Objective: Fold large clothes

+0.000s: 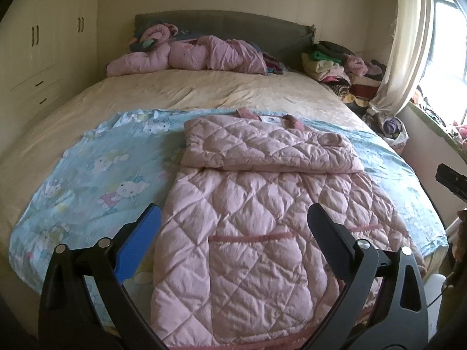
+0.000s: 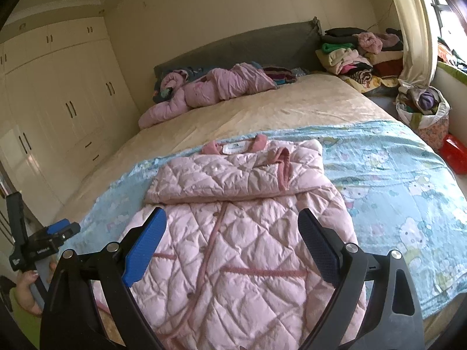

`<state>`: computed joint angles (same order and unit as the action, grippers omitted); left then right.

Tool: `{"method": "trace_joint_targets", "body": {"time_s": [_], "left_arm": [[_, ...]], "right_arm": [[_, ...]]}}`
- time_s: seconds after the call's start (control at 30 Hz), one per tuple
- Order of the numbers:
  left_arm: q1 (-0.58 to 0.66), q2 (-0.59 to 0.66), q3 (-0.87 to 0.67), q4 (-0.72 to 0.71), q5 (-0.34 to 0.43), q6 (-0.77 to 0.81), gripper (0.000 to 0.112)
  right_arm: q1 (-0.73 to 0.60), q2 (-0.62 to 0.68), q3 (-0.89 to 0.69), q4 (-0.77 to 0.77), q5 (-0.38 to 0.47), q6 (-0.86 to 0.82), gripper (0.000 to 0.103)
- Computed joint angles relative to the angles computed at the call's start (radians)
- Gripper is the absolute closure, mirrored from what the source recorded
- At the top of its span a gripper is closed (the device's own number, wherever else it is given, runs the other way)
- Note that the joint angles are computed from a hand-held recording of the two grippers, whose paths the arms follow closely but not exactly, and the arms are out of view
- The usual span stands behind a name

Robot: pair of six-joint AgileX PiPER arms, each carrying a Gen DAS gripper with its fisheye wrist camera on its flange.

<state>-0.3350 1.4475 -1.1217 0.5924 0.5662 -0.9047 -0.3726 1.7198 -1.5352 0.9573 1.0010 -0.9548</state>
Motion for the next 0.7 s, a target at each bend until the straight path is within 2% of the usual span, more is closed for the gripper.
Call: {"method": "trace_joint_targets", "body": {"time_s": [0.43,0.7], "left_arm": [[0.007,-0.044,0.139,0.035,0.024,-0.052,0.019],[0.072,-0.064,0.251,-0.014,-0.008,-0.033,0.019]], "right_arm": [[-0.075,-0.029,0.129,-0.052,0.001,-0.083,0.012],[-0.119,-0.028,0.179,-0.074,0.011,-0.125,0.012]]}}
